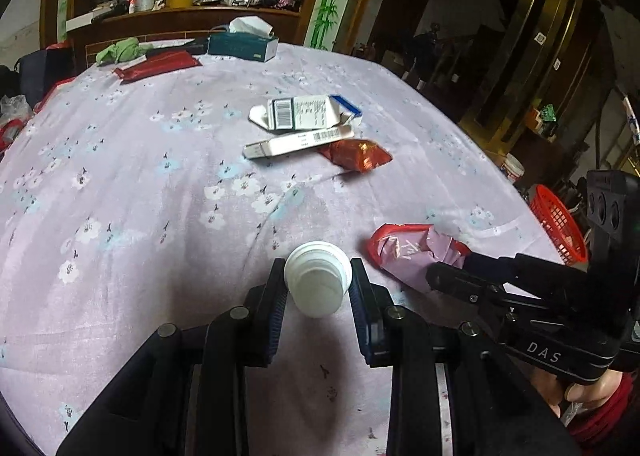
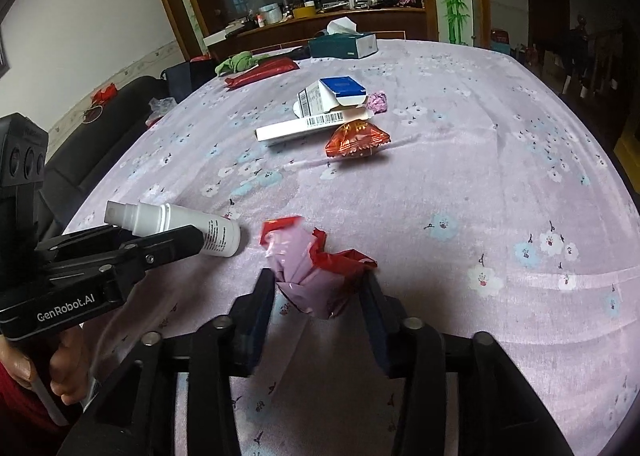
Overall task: Collect trash
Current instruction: 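Hold the white bottle and pink-and-red wrapper lifted above the table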
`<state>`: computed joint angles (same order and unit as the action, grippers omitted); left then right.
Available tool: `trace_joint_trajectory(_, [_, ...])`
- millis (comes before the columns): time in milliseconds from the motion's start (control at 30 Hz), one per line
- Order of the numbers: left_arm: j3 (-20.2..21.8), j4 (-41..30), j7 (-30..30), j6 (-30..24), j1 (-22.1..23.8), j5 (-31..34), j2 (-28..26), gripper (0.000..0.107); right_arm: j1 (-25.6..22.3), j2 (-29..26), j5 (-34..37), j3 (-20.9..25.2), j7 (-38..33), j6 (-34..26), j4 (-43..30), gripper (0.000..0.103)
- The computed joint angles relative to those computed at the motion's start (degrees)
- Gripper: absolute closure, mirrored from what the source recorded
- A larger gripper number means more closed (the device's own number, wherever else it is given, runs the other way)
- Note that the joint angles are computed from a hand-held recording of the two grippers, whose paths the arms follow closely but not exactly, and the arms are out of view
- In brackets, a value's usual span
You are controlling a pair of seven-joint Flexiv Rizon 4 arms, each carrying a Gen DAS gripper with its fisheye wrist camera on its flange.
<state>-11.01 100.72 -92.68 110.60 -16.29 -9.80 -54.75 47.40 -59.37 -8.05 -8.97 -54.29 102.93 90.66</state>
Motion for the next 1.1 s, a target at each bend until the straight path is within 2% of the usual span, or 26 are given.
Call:
trace_joint_trajectory(167, [4.76, 0.29, -0.46, 2.13, -5.25, -3.41, 0.81, 0.078, 2.09, 0.84, 3.29, -2.16, 0.78, 3.21, 2.0, 0.068])
trace_joint_trajectory(233, [7.11, 0.29, -0.28, 2.97, -7.95, -5.53, 0.87, 0.078, 4.78, 1.19, 6.01, -5.03, 0.84, 4.73, 3.26, 0.068])
trace_joint_trajectory(300, [11.21, 0.55, 0.25, 4.86, -12.62, -9.5, 0.84, 0.078, 8.28, 1.32, 9.65, -8.75, 0.79, 6.15, 4.63, 0.068])
trace_joint_trajectory(500, [14.71, 1.77, 4.63, 8.06, -18.95, -17.15, 0.91, 0.078, 14.55, 1.46, 16.63, -14.38, -0.41, 7.07, 7.46, 0.068])
trace_joint_trajectory(633, [12.93, 3.16, 6.56, 10.08, -18.98, -19.36, 1.49, 0.078, 16.01, 2.43, 19.05, -15.09, -1.01, 7.94, 9.55, 0.068])
trace_joint_trajectory(1100, [12.25, 5.03, 16.76, 16.2, -24.18, -32.96, 1.75, 0.078, 21.86, 5.03, 26.36, -18.4, -4.74, 10.64, 13.91, 0.068])
